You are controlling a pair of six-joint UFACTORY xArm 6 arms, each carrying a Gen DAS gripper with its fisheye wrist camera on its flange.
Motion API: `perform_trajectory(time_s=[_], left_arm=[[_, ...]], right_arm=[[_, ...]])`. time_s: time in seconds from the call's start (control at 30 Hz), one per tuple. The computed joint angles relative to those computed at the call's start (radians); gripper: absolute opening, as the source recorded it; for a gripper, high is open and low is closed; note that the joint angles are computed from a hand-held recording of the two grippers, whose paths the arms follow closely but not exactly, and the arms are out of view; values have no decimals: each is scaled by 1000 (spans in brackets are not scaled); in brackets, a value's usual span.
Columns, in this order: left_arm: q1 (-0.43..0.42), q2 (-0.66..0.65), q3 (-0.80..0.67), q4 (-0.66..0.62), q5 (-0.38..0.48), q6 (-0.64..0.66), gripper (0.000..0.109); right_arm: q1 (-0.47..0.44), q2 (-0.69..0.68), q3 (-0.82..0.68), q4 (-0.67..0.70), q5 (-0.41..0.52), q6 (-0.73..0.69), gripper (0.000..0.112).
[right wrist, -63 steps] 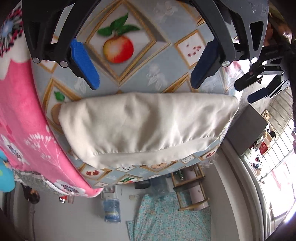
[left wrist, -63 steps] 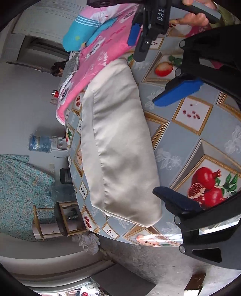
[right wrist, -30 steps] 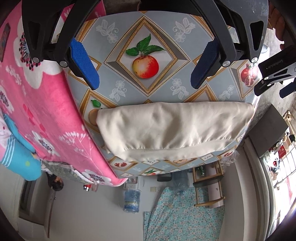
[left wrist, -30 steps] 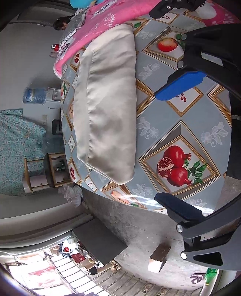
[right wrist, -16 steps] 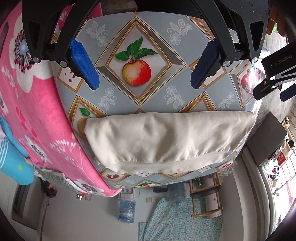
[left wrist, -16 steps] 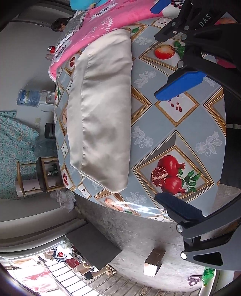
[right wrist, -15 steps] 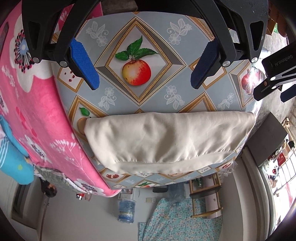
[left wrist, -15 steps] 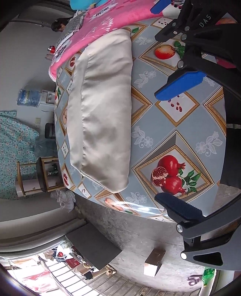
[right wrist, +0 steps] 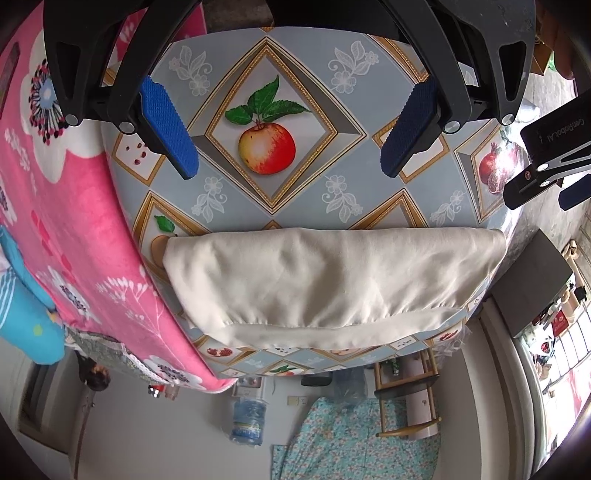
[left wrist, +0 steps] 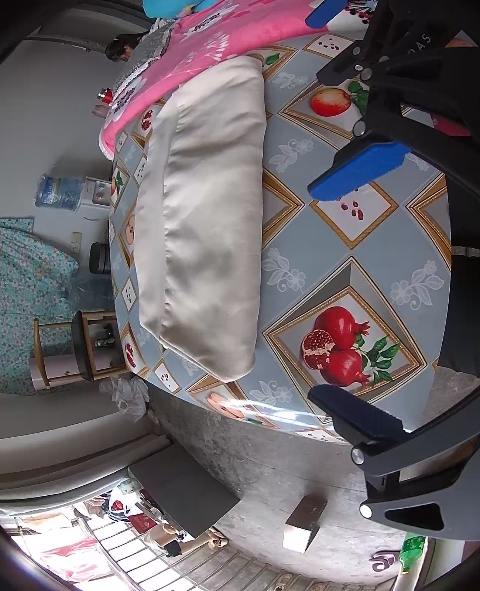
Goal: Fold large clothes
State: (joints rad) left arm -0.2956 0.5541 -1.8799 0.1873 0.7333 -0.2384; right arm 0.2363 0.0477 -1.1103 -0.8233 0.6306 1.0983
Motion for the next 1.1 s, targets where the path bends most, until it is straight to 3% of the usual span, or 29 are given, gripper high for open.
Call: perform_trajectory(time_s=[1.1], left_arm=[[-3, 10, 0, 8, 14, -3, 98]], right_arm=[[2, -6, -6, -8, 8, 13, 96]])
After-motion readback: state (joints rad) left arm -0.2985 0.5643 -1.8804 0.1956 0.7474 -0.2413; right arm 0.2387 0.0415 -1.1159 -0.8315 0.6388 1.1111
